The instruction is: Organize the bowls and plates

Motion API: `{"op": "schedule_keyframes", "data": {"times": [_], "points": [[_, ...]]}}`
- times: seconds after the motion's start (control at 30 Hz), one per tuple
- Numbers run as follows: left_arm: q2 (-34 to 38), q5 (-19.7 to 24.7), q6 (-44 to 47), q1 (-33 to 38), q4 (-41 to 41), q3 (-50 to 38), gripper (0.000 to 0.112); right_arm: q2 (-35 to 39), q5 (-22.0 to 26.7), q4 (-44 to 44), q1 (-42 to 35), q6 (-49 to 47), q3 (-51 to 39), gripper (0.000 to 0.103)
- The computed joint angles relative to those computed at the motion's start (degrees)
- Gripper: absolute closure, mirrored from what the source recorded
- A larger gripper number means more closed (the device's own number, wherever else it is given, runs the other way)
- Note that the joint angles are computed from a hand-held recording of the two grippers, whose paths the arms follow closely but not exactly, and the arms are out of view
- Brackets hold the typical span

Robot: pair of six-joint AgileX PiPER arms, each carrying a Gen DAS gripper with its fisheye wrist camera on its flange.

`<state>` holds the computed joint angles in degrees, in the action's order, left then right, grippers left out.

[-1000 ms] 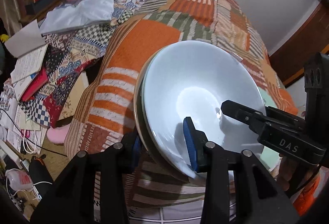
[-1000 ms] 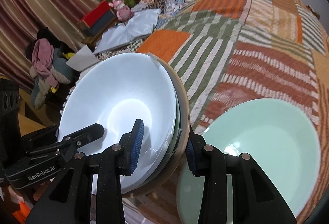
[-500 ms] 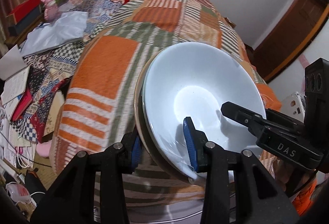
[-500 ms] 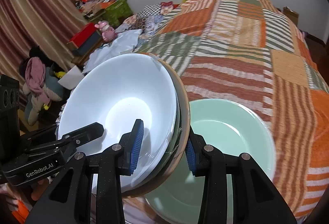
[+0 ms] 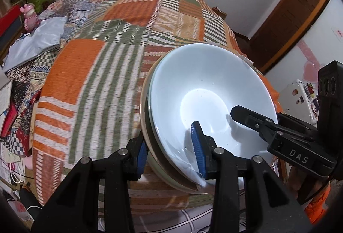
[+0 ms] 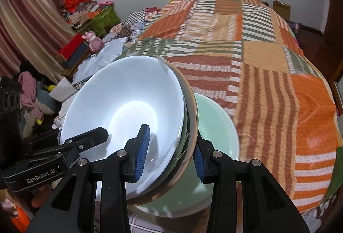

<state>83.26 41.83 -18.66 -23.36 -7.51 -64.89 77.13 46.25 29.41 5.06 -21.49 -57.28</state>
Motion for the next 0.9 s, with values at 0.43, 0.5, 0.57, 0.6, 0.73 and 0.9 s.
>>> {"op": "schedule_keyframes", "data": {"times": [0.43, 0.5, 0.57, 0.6, 0.73, 0.9], "points": [[5.8, 0.6, -0.7, -2.2, -0.6, -2.1, 0.074, 2.8, 0.7, 3.0, -3.5, -3.9, 2.0, 0.069], [6.5, 0.6, -0.3, -1.9, -1.3, -2.2, 0.074, 2.8, 0.5, 3.1, -3.5, -4.4, 2.1, 0.069], [6.8, 0.6, 1.3, -0.8, -3.4, -2.2, 0.074, 2.9, 0.7, 3.3, -3.7, -4.6, 2.1, 0.069], [6.9, 0.7, 2.0, -0.4, -4.1, -2.3, 0.074, 3.1, 1.0, 3.6, -3.9, -4.8, 1.9, 0.069], [6.9, 0.5, 3.4, 0.2, -5.8, -2.0, 0.074, 3.2, 2.0, 5.7, -5.1, -7.4, 2.2, 0.067], [6.8, 0.8, 5.5, 1.4, -8.4, -2.0, 0.074, 0.7, 0.1, 1.3, -3.2, -4.2, 2.5, 0.066]]}}
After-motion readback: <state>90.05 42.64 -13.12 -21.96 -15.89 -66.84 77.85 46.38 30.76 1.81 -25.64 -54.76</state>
